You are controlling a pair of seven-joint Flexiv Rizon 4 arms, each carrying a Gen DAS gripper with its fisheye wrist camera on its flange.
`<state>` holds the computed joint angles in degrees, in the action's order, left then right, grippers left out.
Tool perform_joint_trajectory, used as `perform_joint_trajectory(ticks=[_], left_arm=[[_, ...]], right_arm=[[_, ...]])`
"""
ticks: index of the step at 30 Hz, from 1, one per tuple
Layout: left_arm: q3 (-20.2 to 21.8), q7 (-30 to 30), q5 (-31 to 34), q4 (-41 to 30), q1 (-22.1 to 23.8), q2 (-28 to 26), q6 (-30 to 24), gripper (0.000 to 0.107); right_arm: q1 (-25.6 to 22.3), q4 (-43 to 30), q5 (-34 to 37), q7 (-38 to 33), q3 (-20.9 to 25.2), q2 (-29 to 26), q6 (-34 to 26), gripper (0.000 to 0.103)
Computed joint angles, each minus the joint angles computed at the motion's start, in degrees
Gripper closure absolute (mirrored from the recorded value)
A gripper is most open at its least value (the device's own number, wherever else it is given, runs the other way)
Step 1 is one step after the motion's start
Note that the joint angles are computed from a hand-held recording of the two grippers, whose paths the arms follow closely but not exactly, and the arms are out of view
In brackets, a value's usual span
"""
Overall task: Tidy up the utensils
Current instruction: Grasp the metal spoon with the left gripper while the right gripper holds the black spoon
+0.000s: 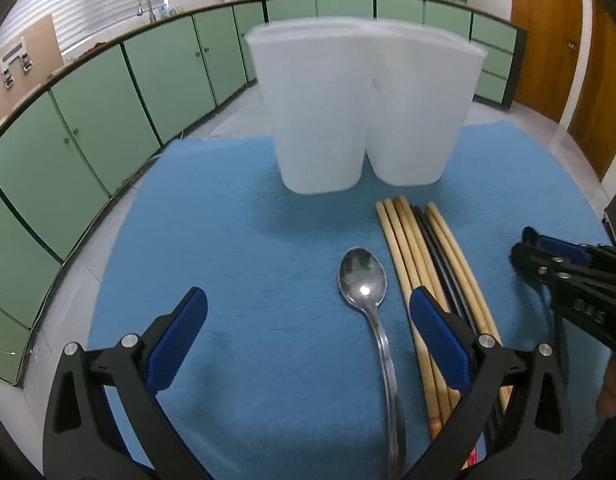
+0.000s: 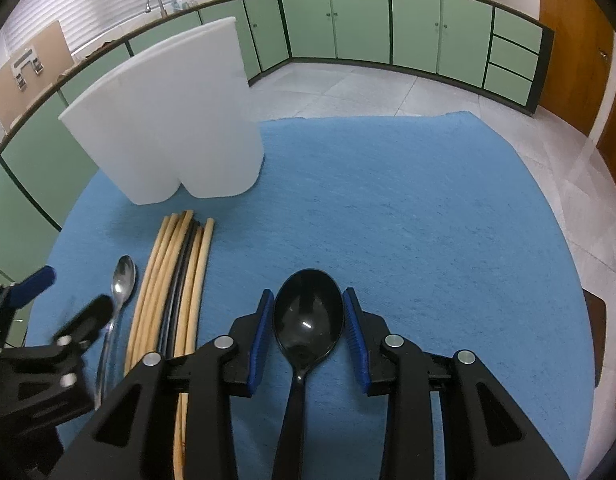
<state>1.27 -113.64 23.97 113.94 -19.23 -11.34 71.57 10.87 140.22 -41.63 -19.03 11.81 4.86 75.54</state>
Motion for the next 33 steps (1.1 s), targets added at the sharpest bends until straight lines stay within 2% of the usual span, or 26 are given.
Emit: perform_joint_trajectory(ticks=[5,10,14,29,32,33], left_arm=[[0.2,-0.7,0.3,-0.5,-0.3,-1.2,-2.2,0.009],[-0.2,1.3,-2.4,1.4,0.8,-0.8,-0.6,0.008],[0.8,0.3,-1.0,1.6,0.7,-0.2,-1.0,0.008],[-0.2,-1.8,-0.6,-2.8,-0.6,-2.5,-4.6,0.009],[-1.5,2.0,-4.9,-1.7,1.1,-2.6,-3.1,0.020],[-2.5,4.1,-7.9,-0.8,1.9,-2.5,-2.1,0.029]], right_arm=[[-0.3,0.0,-0.9,0.8,-0.1,-0.3,0.8,0.068],[-0.8,0.6,-3.6,3.0,-0.3,-0.5,1.8,0.068],[-0.4,0.2,-5.1,4.1,-0.1,-0.8,0.7,0.068],[2.4,-2.7,4.5,-4.8,-0.3,-2.0,-2.0,0.068],[3.4,-4.1,9.1,-8.1,-0.2,-2.4,-3.4,0.065],[3.6,-4.5,10.3,-8.8,-0.2,-2.6,-3.7,0.064]])
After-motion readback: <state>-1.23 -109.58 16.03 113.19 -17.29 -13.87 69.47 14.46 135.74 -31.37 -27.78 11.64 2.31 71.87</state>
